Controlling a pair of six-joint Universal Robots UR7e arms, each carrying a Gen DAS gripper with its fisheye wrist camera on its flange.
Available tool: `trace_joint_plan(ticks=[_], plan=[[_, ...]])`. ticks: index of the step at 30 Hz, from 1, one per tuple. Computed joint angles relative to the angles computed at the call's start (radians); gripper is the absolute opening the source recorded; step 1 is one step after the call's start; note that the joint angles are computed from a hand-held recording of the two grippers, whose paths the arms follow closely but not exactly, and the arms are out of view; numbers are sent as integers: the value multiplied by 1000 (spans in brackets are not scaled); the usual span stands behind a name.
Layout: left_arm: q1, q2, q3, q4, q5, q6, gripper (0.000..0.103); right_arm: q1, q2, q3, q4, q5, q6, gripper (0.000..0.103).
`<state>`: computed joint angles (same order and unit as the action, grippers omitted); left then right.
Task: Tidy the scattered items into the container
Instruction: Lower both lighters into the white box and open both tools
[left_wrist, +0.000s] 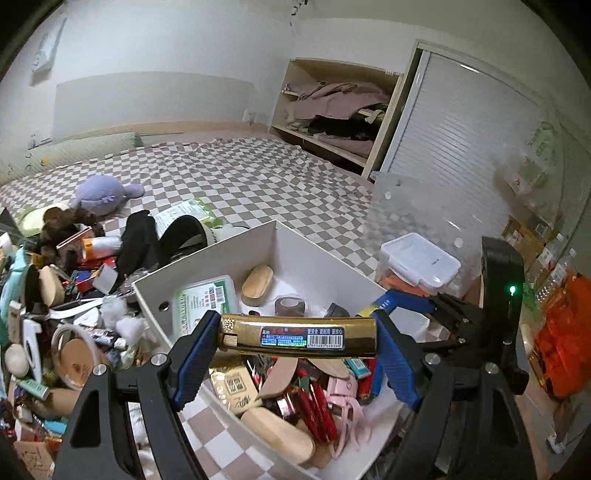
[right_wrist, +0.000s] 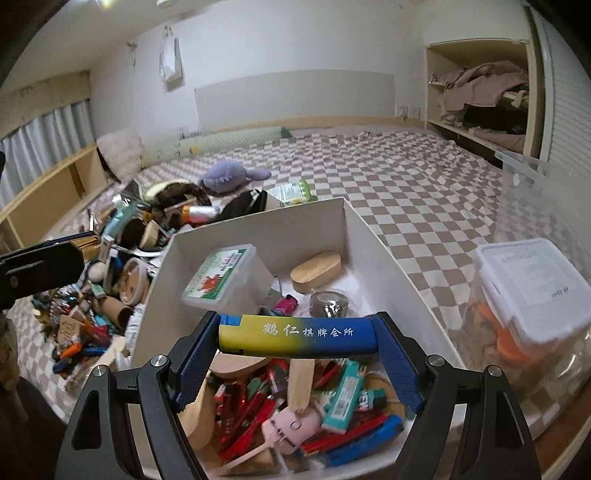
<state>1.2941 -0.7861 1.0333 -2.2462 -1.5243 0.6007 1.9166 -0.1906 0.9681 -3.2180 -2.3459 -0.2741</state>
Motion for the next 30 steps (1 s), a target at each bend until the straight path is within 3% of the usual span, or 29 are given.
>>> trace_joint_plan(ticks=[7,13,20,27,30], plan=[[-8,105,-142,74,39,-40,81,-16,50,-155,213,-29,-3,83],[-13,171,-225,114,71,-53,81,-24,67,-199,251,-19,-16,83],[-27,232,-293,176,92,-73,81,-24,26,-120,265,-8,-9,83],[-43,269,-309,211,134,-75,82,-28,-16,-20,208,15,-1,83],[-45,267,-291,180,148,-74,91,-32,-35,21,173,32,9,83]])
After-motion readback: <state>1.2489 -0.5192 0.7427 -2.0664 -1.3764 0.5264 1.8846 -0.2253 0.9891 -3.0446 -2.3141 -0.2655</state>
